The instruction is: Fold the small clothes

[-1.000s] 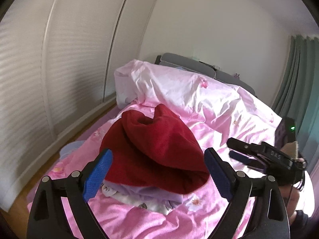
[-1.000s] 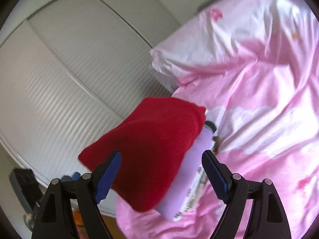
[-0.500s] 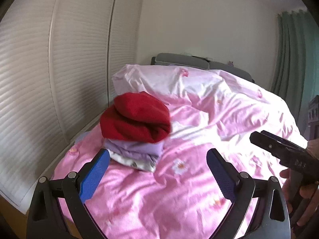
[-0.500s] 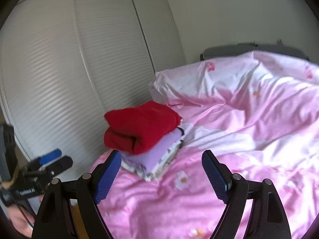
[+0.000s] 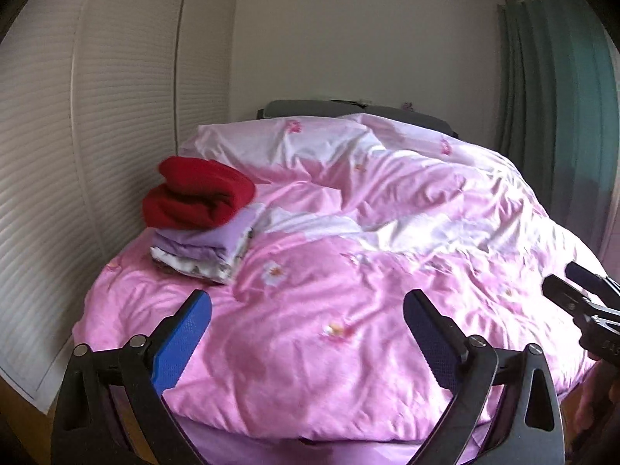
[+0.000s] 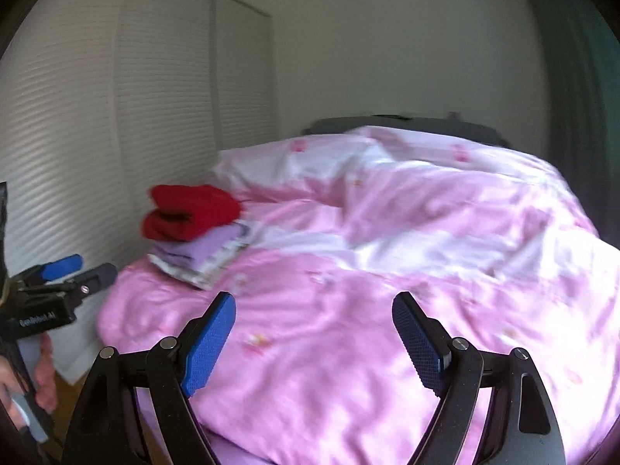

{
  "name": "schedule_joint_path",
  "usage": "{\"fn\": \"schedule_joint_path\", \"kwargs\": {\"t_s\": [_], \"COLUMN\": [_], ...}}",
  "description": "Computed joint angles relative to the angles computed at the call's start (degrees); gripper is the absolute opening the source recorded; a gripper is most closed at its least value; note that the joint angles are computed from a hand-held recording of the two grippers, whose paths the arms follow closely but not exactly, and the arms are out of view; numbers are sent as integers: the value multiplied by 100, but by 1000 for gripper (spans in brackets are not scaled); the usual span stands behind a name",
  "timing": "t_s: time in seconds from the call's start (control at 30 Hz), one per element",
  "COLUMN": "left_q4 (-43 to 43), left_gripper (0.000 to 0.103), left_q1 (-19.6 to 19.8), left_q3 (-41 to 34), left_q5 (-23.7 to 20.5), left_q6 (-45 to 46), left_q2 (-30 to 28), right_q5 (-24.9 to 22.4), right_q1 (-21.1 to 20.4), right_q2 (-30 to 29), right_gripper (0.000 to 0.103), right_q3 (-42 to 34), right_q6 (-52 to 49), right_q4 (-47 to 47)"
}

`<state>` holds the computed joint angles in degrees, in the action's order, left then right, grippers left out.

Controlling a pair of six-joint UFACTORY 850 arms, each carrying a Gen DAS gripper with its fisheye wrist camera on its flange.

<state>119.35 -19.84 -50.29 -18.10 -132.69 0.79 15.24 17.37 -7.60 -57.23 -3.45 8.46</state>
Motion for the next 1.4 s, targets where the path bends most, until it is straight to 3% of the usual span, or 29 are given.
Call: {"fn": "schedule_joint_path", "kwargs": {"t_s": [0.2, 0.33, 0.6, 0.87, 1.07, 1.4], "left_q4": [-96, -211, -310, -239, -315, -320], "left_gripper": [103, 103, 103, 103, 103, 103], "left_q1": [-548, -849, -1279, -1533, -1555, -1550], "left_q3": [296, 461, 734, 853, 854, 850], "left_q5": [-389, -589, -1061, -1436, -1437, -1426], "left_q6": [-50, 17, 63, 6, 54, 83], "left_q2": [106, 166, 276, 395, 413, 406], "right_q5": [212, 294, 710, 1029, 1423, 1400], "right_q1": [-279, -433, -334, -217, -86, -93], "right_q2": [777, 1184, 1795, 2172, 2261, 2300], "right_gripper": [85, 85, 86, 91, 91, 91], "right_q3": [975, 1423, 2069, 2416, 2503, 2501], "right_q6": [-1744, -2180, -3541, -3986, -4344, -4420], "right_q4": [1925, 2456, 3984, 4647, 4984, 5072]}}
